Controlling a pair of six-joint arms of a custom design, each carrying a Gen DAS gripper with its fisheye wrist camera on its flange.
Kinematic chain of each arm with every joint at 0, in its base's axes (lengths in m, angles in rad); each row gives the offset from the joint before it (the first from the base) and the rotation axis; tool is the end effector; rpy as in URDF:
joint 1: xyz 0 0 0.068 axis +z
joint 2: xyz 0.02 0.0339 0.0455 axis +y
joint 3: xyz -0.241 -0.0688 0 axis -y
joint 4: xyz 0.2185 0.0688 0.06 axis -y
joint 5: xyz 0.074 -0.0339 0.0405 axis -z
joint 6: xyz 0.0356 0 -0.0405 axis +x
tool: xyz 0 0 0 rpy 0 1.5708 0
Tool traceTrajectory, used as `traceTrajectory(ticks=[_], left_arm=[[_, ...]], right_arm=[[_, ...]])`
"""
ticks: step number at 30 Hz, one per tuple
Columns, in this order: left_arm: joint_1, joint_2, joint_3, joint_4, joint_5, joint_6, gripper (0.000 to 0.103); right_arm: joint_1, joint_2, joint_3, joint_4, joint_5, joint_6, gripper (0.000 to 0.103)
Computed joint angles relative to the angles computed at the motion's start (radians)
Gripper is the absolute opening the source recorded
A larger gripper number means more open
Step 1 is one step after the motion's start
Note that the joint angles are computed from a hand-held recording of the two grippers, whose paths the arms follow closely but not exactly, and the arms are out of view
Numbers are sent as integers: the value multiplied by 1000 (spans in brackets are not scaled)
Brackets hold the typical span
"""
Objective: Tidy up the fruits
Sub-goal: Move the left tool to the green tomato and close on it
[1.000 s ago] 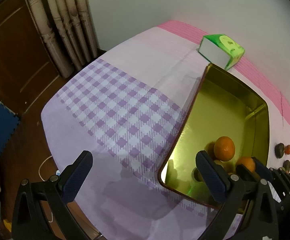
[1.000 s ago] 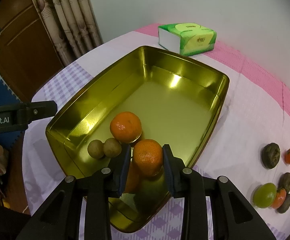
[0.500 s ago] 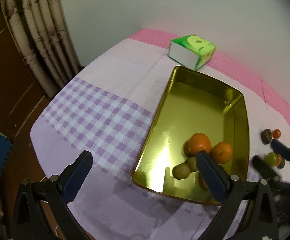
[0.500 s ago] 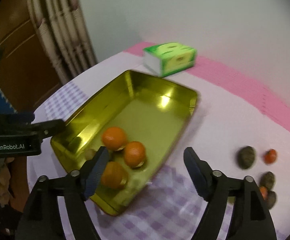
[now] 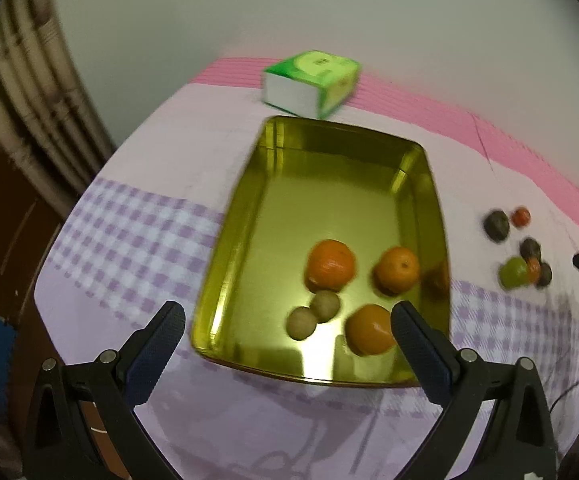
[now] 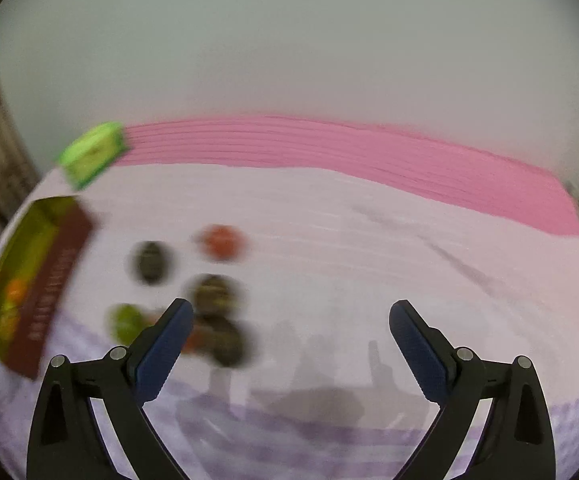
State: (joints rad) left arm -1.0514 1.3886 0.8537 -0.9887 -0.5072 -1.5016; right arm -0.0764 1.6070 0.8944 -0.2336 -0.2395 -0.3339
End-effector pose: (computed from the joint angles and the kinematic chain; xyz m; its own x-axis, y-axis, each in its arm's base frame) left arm 0.1142 -0.1649 0.1857 -0.7799 -0.3927 -0.4873 -0.4429 0.8965 -0.0135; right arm 0.2966 -0.0142 0.1688 -0.7431 -0.2624 -0.6155 -0.3257 0.9454 -0.0098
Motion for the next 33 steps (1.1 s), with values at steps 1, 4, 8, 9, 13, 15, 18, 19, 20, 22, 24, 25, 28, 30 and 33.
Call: traceTrajectory(ticks=[1, 4, 8, 9, 13, 15, 18, 19, 20, 22, 24, 25, 28, 30, 33], left_arm=[[-5, 25, 22, 6, 4, 19, 102], [-15, 114, 102, 49, 23, 91, 102], [-17, 253, 247, 100, 42, 239, 102], [-12, 291, 289, 108, 48, 271, 102], [11, 441, 442, 134, 82, 356, 102], [21, 506, 502, 156, 98, 387, 102], [35, 575, 560, 188, 109, 414, 102], [39, 593, 572, 211, 111, 430, 102], [45, 608, 580, 233, 116, 444, 102], [57, 632, 598, 261, 132, 462, 102], [67, 665, 628, 262, 133, 465, 102], [72, 687, 651, 250, 128, 467, 102], [89, 752, 710, 233, 127, 472, 102], [99, 781, 728, 252, 139, 482, 102], [105, 826, 776, 247, 142, 504, 102]], right_arm=[[-33, 34, 12, 21, 11, -16, 98], [-97, 113, 38, 64, 14, -55, 99], [-131, 198, 83, 90, 12, -68, 100], [-135, 215, 93, 95, 14, -67, 100], [-160, 248, 104, 108, 0, -88, 101], [-166, 265, 106, 118, 0, -96, 102], [-181, 292, 108, 119, -10, -113, 103], [-186, 304, 113, 120, -13, -116, 103], [-193, 312, 114, 123, -20, -118, 103], [-195, 315, 109, 138, -25, -113, 103], [-189, 313, 94, 159, -22, -112, 103], [-188, 307, 77, 175, -22, -107, 103], [-182, 299, 57, 192, -16, -100, 103], [-183, 300, 55, 195, -16, -102, 103], [-182, 307, 58, 200, -15, -101, 103]])
